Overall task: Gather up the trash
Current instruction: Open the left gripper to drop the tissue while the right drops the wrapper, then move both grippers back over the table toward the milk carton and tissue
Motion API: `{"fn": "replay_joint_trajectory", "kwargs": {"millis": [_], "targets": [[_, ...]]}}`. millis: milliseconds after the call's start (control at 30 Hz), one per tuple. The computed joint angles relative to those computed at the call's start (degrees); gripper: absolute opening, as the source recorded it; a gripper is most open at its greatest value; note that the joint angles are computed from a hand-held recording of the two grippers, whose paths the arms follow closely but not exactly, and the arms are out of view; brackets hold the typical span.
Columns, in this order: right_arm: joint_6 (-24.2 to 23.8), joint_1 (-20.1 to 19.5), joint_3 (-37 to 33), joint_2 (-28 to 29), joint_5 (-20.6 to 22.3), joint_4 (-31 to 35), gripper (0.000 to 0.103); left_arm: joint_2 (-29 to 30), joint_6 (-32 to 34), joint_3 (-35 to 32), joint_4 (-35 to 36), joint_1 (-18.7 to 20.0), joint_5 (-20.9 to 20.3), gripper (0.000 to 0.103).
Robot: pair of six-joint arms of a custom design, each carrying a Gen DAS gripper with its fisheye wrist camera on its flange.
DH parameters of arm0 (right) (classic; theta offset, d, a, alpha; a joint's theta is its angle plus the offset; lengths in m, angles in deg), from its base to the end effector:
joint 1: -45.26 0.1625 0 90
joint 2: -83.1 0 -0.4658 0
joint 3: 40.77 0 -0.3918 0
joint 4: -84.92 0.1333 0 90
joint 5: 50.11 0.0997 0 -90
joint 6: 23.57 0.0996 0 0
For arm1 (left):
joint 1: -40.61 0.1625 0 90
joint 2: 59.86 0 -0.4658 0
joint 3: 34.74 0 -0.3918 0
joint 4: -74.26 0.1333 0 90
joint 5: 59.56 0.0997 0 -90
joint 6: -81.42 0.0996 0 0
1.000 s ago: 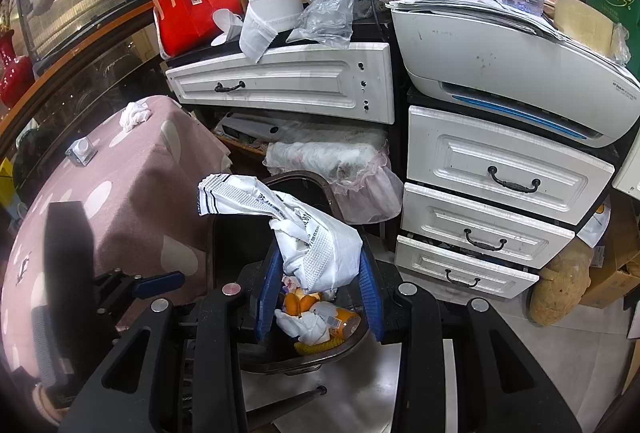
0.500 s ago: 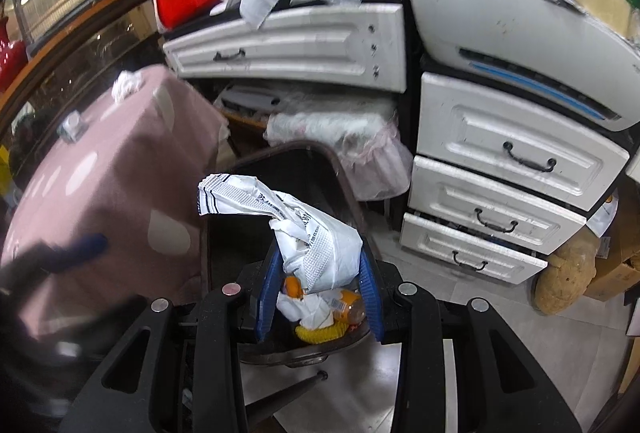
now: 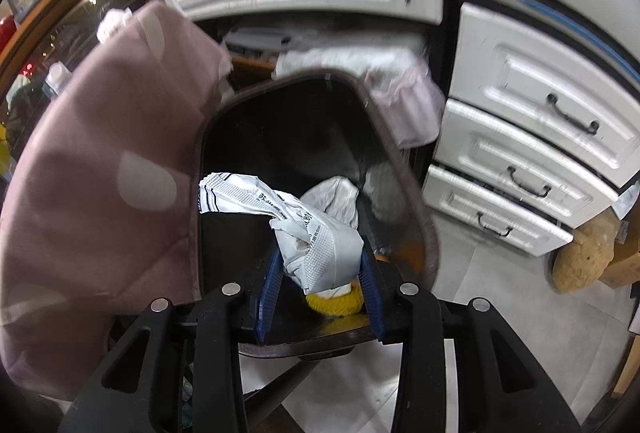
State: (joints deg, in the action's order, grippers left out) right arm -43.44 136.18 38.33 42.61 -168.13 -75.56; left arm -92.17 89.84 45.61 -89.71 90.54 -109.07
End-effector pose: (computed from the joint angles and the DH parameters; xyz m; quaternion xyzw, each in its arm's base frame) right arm 0.0992 -0.7900 0.1984 0.1030 -0.9297 0.2244 0.2735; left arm -0.3496 -0.7231 0.0956 0.3047 0.8655 -0.2945 0.2670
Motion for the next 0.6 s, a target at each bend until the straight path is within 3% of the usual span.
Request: {"fn": "replay_joint_trajectory", "kwargs": {"millis": [167,233,267,300,600], "targets": [[3.2,-0.5,-1.4,1.0,0.3,4.0,0.042,-0.5,-0.3,0.4,-0.1,-0.1,0.0,0.091],[3.8,-0.8,-1.6,1.2,0.7,5.3,0.054,-0.6,-0.5,0.3,0.1,-0.1,0.0,0.091],[4.0,-0.9,-1.7,1.3,0.9,5.7,0.072,-0.6,-0.8,0.2,0.2,0.0,-0.1,0.091],[4.5,-1.0,-1.4,1.1,1.0,5.5,0.082,-0.6,-1.0,0.2,0.4,0.0,-0.1,0.091],[6.6,-1.7,-0.8,0.6,2.3,6.3,0.082,-0.7,-2.0,0.1,1.1,0.2,0.1,0.091]]}}
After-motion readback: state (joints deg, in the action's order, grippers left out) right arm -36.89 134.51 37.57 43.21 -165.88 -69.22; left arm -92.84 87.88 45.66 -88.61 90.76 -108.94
